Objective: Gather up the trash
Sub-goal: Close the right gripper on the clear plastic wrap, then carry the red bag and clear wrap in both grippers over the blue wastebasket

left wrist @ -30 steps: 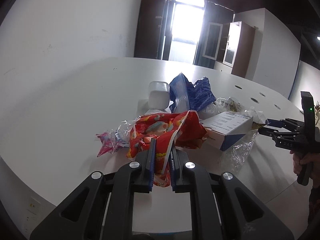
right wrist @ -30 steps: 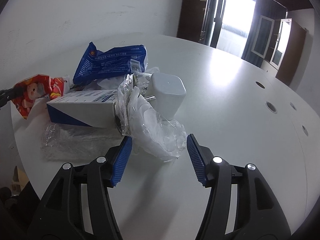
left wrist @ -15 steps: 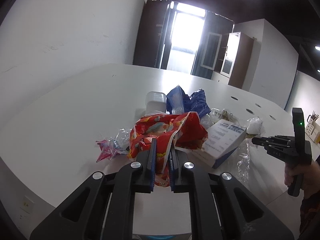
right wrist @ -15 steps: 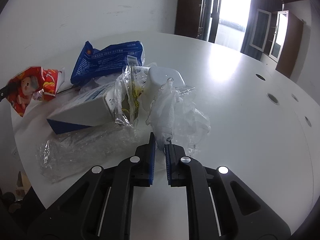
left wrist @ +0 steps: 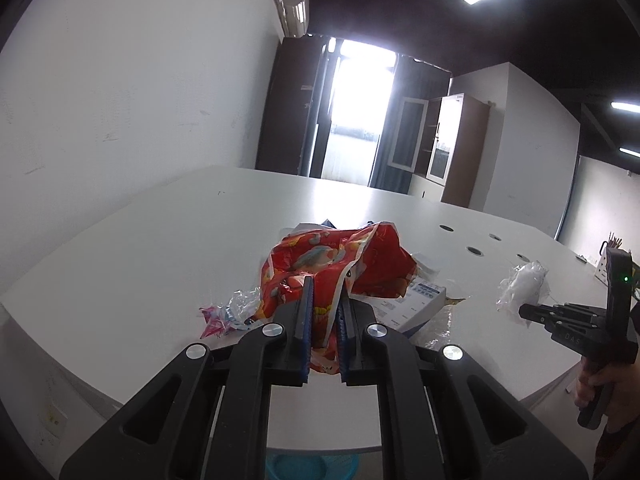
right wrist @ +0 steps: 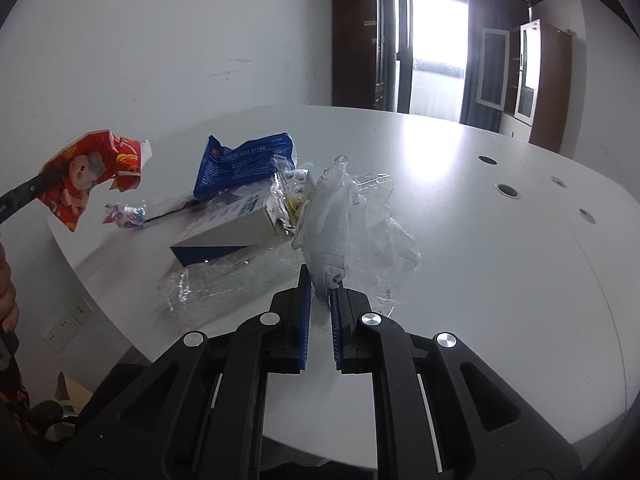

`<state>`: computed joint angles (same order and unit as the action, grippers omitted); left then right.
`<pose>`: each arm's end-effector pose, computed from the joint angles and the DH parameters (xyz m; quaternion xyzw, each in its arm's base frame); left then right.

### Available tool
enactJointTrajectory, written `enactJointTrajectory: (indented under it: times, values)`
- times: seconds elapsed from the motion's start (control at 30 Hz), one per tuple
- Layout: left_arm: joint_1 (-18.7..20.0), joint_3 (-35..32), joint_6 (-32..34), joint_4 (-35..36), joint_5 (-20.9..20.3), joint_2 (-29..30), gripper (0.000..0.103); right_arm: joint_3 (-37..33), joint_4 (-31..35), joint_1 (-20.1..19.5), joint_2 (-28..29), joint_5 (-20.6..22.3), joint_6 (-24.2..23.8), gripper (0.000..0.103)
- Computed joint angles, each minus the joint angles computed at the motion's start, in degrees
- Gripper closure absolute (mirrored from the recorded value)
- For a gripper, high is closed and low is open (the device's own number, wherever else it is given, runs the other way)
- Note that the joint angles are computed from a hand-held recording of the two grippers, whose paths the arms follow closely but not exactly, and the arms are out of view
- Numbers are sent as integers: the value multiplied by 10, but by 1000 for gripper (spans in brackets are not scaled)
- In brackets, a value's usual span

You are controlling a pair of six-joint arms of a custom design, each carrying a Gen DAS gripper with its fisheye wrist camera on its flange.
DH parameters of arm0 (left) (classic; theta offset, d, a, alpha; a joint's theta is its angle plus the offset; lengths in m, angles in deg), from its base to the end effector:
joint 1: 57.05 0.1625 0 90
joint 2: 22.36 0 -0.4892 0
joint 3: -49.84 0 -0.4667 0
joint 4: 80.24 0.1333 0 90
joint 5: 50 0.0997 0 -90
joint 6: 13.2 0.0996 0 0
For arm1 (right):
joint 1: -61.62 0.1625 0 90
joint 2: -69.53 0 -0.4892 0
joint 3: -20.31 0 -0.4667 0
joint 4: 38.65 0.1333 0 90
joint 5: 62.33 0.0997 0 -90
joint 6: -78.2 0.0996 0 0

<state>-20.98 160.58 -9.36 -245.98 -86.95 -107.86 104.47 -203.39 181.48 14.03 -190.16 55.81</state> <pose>-0.3355 -0.5078 0.4900 0.2241 0.8006 -0.5168 0.2044 0.4671 -0.6686 0.3591 0.2694 -0.8375 0.3889 0.2736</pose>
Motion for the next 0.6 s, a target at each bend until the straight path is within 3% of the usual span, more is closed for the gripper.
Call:
enactJointTrajectory:
  times: [0.13,0.27,0.43,0.6]
  values:
    - [-22,20,-14,3,8,-19,95,44,-20,14,-26,23,21,95]
    - [-42,51,-65,49,8,-61,95,89,-31,30,-47,32,39,95]
    - [-64,91,-163,189,9,-141,95,141,-35,45,-75,49,59,95]
    - [-103,115,-218,289,53,-204,95,184,-36,54,-93,73,87,95]
